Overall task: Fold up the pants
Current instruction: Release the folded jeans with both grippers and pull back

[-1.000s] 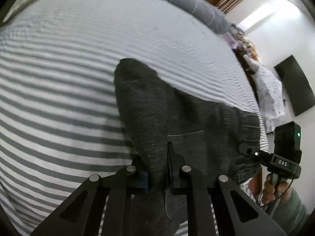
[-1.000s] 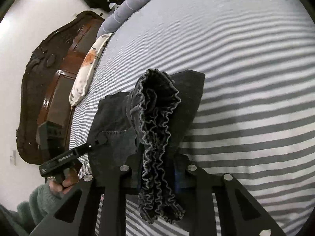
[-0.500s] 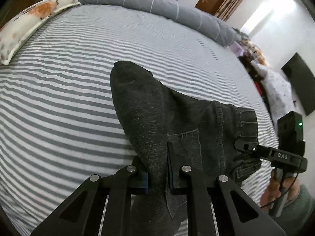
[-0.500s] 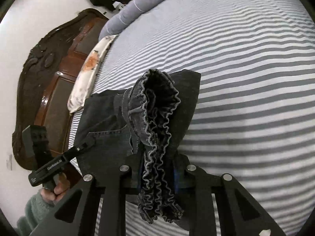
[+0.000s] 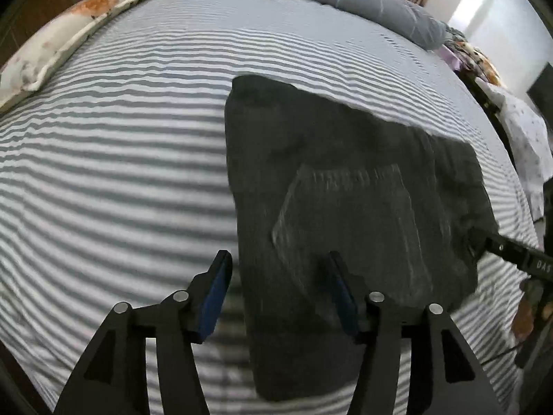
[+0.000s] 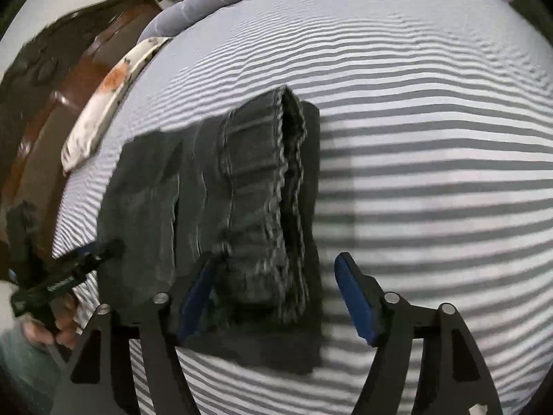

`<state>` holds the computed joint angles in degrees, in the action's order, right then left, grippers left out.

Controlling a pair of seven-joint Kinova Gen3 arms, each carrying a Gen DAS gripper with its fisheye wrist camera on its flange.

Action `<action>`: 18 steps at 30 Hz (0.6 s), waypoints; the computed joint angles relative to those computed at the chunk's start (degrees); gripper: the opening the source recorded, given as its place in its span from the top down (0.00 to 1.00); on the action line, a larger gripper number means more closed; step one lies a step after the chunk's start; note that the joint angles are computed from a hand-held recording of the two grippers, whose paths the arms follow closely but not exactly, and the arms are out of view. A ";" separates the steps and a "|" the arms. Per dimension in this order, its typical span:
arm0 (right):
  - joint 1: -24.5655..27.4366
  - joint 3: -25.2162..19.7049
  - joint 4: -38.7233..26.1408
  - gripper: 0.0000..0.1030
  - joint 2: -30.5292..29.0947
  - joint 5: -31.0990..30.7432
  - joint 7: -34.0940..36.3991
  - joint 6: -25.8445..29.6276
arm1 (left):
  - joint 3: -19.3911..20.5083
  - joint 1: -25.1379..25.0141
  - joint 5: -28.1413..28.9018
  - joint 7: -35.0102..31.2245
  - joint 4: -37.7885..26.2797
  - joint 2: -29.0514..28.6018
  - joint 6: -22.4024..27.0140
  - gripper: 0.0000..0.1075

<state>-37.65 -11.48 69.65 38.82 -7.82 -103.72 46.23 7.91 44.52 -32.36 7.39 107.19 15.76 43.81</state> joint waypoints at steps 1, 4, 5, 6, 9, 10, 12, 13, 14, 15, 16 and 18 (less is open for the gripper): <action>-0.42 0.29 2.30 0.28 -1.18 0.40 -0.11 -1.51 | 0.04 1.89 -1.06 2.23 -0.15 0.35 1.52 0.44; -5.05 3.35 4.63 0.27 -2.14 5.25 -3.18 -1.98 | -0.25 5.43 -3.68 7.46 -0.54 1.26 4.45 0.42; -5.77 3.69 5.47 0.27 -2.42 6.23 -4.50 -2.97 | 0.30 5.53 -3.93 7.94 -1.36 2.09 5.81 0.41; -6.12 3.92 6.36 0.27 -2.72 6.68 -5.94 -4.05 | 0.48 5.52 -3.78 7.73 -1.98 2.61 6.69 0.40; -6.46 4.00 5.43 0.27 -2.24 7.49 -8.65 -3.23 | 0.83 6.35 -3.51 6.96 -4.79 4.04 10.94 0.39; -7.16 4.48 4.92 0.27 -2.28 8.29 -9.85 -2.49 | 0.98 6.31 -2.93 6.17 -5.97 4.50 12.34 0.39; -8.89 5.33 4.06 0.27 -2.61 10.40 -11.99 -1.44 | 1.30 6.86 -1.81 4.83 -8.77 5.29 16.20 0.39; -10.10 5.94 3.94 0.27 -3.23 11.84 -13.27 -0.99 | 1.35 7.33 -1.47 4.51 -10.25 5.65 18.16 0.39; -10.70 5.98 4.10 0.27 -3.82 12.77 -14.10 -0.97 | 1.24 8.22 -1.73 4.91 -11.48 5.88 20.01 0.39; -11.56 6.21 4.83 0.26 -4.98 13.90 -15.27 -1.39 | 1.19 9.40 -2.09 5.76 -12.59 5.94 22.16 0.39; -12.96 6.78 5.13 0.26 -5.75 15.44 -16.97 -1.36 | 1.17 10.10 -2.39 6.36 -13.55 6.08 23.65 0.39; -15.46 7.71 5.51 0.23 -7.32 18.83 -20.04 -0.63 | 1.29 12.03 -3.04 8.30 -15.56 6.06 27.48 0.39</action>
<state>-53.12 -3.77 75.16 31.50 11.01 -123.77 45.60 9.19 56.55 -35.40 15.69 91.62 21.82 71.30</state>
